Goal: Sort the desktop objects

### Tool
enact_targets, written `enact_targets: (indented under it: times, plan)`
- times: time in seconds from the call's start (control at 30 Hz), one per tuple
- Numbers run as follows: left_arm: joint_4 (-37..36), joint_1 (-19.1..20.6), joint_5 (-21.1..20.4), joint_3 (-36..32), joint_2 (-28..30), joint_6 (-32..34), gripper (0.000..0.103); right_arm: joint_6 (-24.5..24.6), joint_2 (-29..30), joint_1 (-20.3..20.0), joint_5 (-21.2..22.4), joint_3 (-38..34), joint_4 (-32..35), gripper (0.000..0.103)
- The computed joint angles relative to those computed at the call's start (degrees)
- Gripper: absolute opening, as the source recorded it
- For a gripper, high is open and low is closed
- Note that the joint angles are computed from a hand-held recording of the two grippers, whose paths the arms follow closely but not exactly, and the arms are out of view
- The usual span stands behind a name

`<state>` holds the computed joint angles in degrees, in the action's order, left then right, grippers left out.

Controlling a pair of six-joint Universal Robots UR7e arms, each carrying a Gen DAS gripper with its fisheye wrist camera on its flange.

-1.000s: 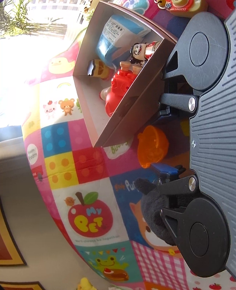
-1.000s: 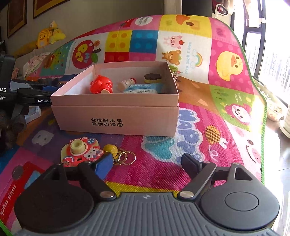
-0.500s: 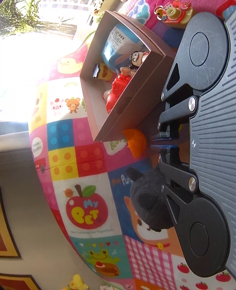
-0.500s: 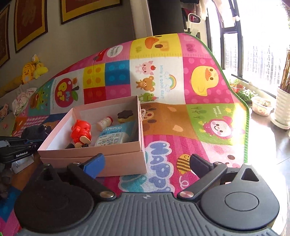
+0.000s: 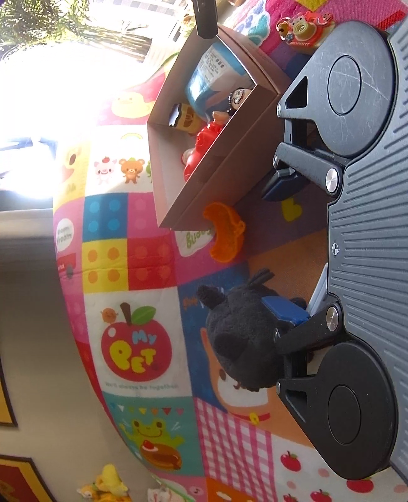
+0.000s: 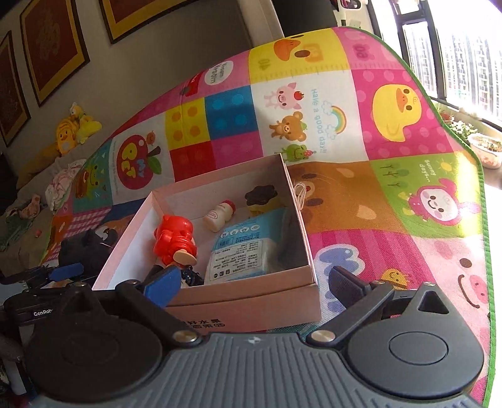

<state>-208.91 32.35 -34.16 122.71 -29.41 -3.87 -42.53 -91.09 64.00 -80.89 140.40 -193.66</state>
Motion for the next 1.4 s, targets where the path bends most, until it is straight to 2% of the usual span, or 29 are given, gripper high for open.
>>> enact_targets:
  times: [0.1, 0.17, 0.27, 0.33, 0.47, 0.57, 0.67, 0.73, 0.9, 1.07, 1.2, 1.27, 1.4]
  plan:
    - [-0.8, -0.1, 0.0, -0.1, 0.5, 2.0, 0.084, -1.6, 3.7, 2.9, -2.7, 0.4, -6.2, 0.103]
    - [-0.2, 0.0, -0.2, 0.0, 0.3, 1.3, 0.085, -3.0, 4.1, 3.1, -1.2, 0.1, -5.4, 0.103]
    - [0.8, -0.7, 1.2, 1.0, -0.2, -1.2, 0.089, -3.9, 5.3, 4.4, -2.1, -0.5, -5.3, 0.103]
    - [0.5, -2.2, 2.8, 2.8, -0.7, -3.8, 0.096, -4.6, 6.1, 4.9, -2.9, -0.6, -6.2, 0.103]
    - [2.2, -5.8, 5.4, 8.4, -3.2, -11.7, 0.097, -4.9, 4.4, 4.2, -1.9, 0.4, -5.6, 0.103]
    - [10.4, -6.5, 6.1, 11.1, -6.4, -19.7, 0.097, -7.6, 2.1, 3.0, -0.2, 2.9, -7.1, 0.103]
    - [16.5, -5.4, 6.2, 11.5, -8.2, -25.1, 0.097, -10.6, -1.6, 1.1, 1.7, 5.7, -6.5, 0.103]
    - [18.3, -4.3, 5.2, 11.0, -9.1, -27.1, 0.097, -11.8, -3.7, -0.2, 2.5, 7.4, -6.0, 0.103]
    - [18.2, -2.8, -0.6, 9.5, -9.1, -25.1, 0.097, -13.0, -5.7, -4.0, 3.3, 10.4, -6.4, 0.103]
    - [15.1, -4.7, -8.4, 10.2, -8.2, -21.1, 0.097, -12.3, -4.2, -6.1, 2.6, 11.2, -8.0, 0.103]
    - [10.9, -6.3, -15.3, 10.3, -6.9, -16.6, 0.098, -11.3, -2.9, -6.3, 1.5, 11.1, -8.7, 0.103]
    - [10.3, -7.3, -13.2, 9.7, -5.8, -14.7, 0.1, -10.9, -3.2, -6.8, 2.3, 11.3, -8.9, 0.103]
    - [14.7, -7.2, -4.1, 7.6, -5.6, -16.5, 0.101, -9.9, -3.2, -7.0, 2.6, 11.2, -9.0, 0.103]
